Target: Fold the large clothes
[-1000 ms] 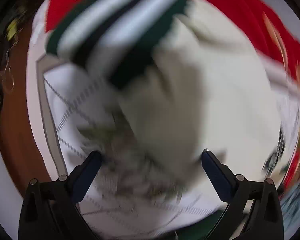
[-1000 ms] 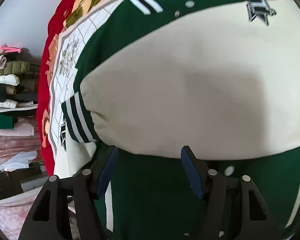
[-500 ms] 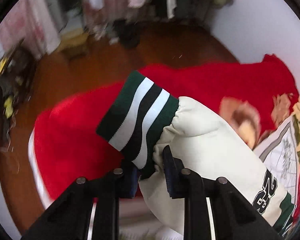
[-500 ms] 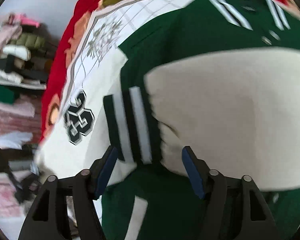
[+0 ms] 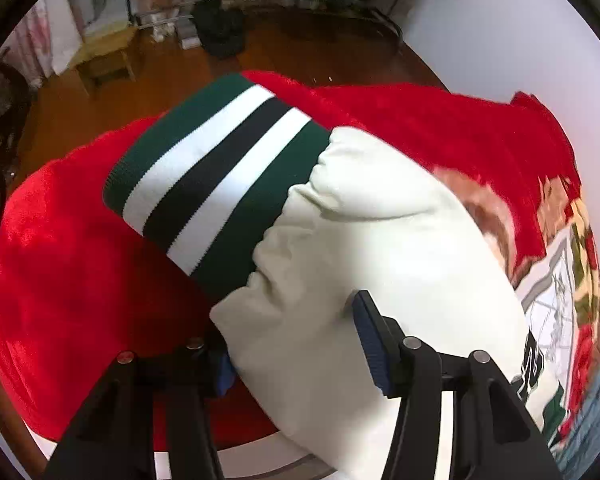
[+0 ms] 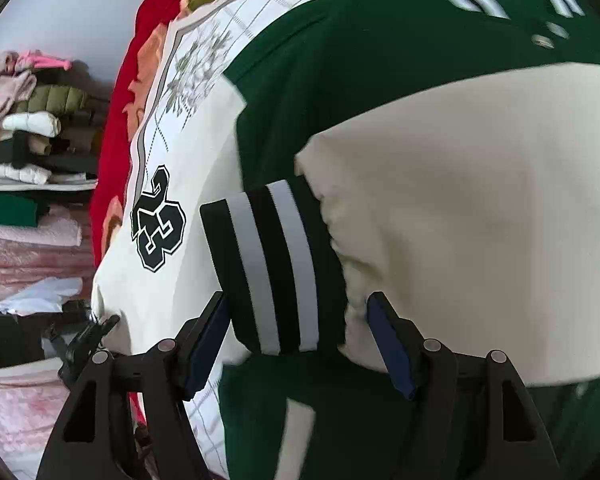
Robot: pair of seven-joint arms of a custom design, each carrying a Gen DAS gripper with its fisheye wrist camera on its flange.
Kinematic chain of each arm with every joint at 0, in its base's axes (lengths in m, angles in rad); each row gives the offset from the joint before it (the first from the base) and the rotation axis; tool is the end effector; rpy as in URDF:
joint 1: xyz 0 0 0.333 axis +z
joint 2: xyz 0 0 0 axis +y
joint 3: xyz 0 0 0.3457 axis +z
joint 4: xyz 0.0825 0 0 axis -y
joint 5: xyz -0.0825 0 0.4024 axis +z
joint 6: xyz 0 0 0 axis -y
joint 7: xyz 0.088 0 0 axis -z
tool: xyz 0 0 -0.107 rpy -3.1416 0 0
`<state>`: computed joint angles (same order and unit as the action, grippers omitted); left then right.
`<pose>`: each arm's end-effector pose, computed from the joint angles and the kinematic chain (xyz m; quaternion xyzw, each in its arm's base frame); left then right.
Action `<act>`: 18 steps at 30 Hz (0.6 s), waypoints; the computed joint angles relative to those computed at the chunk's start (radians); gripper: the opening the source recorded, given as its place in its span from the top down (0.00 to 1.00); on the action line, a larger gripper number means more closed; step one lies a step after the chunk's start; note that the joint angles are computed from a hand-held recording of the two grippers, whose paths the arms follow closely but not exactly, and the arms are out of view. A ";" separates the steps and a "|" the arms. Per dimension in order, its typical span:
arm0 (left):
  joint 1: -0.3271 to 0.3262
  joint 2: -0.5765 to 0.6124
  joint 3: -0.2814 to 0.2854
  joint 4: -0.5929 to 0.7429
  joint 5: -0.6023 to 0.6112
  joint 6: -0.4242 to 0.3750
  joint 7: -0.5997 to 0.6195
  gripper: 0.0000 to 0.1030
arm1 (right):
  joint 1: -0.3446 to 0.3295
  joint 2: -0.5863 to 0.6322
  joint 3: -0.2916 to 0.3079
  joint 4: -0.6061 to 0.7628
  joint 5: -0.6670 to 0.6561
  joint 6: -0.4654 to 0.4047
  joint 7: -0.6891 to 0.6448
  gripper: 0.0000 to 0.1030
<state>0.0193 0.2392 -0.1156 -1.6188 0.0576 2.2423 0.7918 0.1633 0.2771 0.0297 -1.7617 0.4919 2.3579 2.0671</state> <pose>0.6904 -0.0568 0.5492 -0.8823 0.4297 -0.1761 0.0771 0.6745 0.1363 0.4626 -0.4504 0.8563 0.1161 0.2247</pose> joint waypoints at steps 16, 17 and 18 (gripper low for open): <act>-0.303 0.161 -0.018 0.575 0.528 -0.198 0.134 0.98 | -0.042 -0.032 -0.024 -0.071 -0.088 -0.086 0.062 0.15; -0.323 0.173 -0.020 0.604 0.527 -0.203 0.159 0.98 | -0.055 -0.041 -0.021 -0.082 -0.043 -0.061 0.026 0.15; -0.355 0.201 -0.028 0.669 0.522 -0.219 0.190 0.98 | -0.076 -0.070 -0.014 -0.115 0.037 -0.017 -0.042 0.15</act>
<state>-0.3357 0.4407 -0.1435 -0.9495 0.5794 2.0238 0.9817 0.0874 0.2067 0.0158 -1.8768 0.5293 2.3406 2.0256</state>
